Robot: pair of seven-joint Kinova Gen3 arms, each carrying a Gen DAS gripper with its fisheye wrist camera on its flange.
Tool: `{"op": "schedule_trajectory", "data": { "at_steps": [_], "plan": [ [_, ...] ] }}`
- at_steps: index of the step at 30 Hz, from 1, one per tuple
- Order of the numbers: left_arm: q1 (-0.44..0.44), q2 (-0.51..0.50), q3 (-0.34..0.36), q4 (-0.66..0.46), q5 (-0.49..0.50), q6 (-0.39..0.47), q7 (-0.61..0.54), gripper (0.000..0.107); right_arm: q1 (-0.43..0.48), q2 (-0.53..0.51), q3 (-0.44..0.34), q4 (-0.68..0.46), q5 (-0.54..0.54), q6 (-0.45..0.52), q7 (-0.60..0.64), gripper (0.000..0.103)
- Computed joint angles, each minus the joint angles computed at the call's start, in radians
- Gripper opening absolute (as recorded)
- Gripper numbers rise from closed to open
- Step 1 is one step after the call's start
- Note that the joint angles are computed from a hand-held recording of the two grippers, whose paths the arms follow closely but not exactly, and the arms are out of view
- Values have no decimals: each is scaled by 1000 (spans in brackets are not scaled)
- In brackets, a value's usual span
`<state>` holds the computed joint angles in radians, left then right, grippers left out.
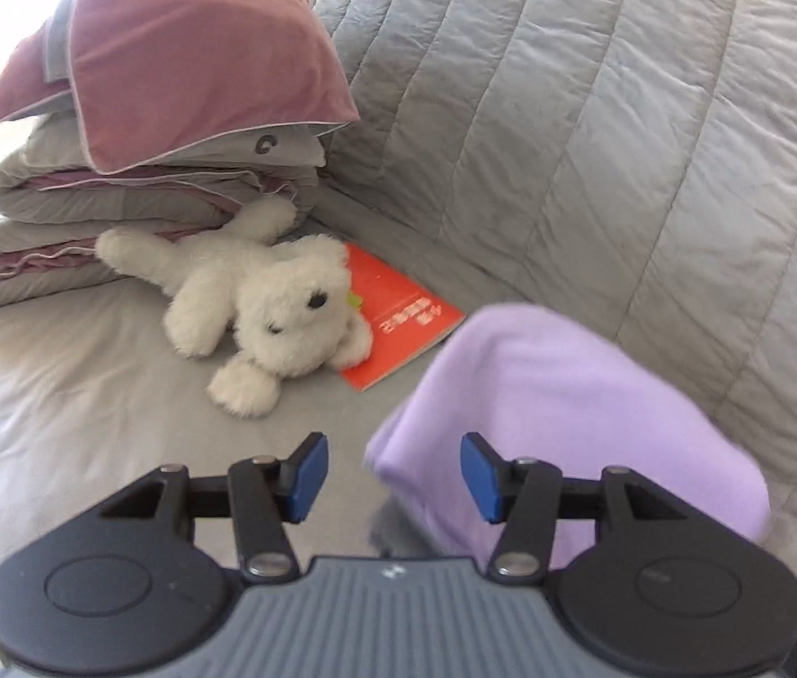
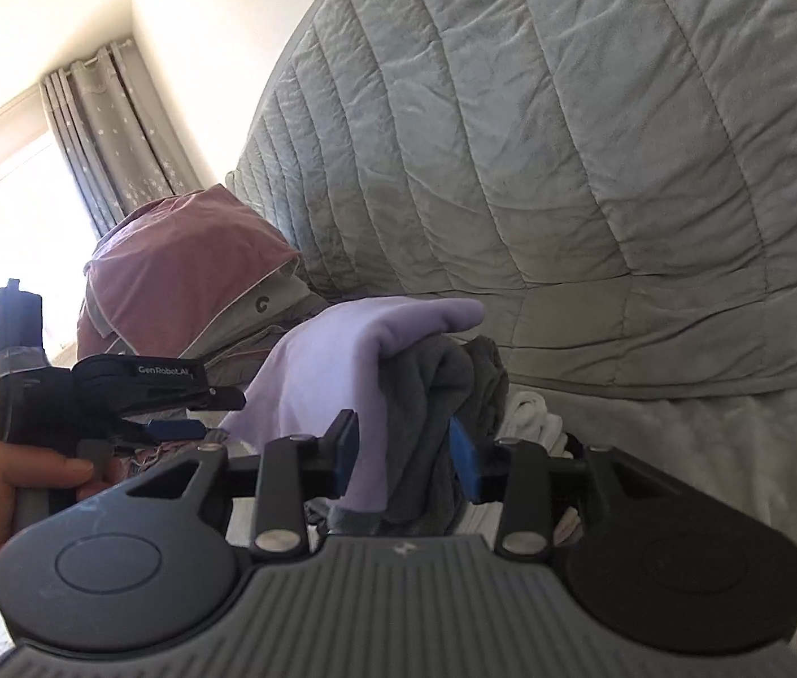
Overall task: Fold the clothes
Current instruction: 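Lower the bundle onto the folded clothes stack and open both grippers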
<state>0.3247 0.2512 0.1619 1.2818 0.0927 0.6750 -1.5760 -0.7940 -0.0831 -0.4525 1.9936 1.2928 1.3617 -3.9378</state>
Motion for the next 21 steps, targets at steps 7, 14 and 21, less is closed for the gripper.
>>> {"op": "schedule_trajectory", "data": {
  "at_steps": [7,14,21],
  "plan": [
    [57,-146,-15,154,-144,33,82,53,-102,102,-29,-173,-60,221,117,75],
    [18,-326,12,332,-182,22,62,55,-274,216,-1,-327,-105,460,87,102],
    [-27,-498,12,452,-133,28,-13,63,-438,286,44,-456,-113,610,98,103]
  ]
}}
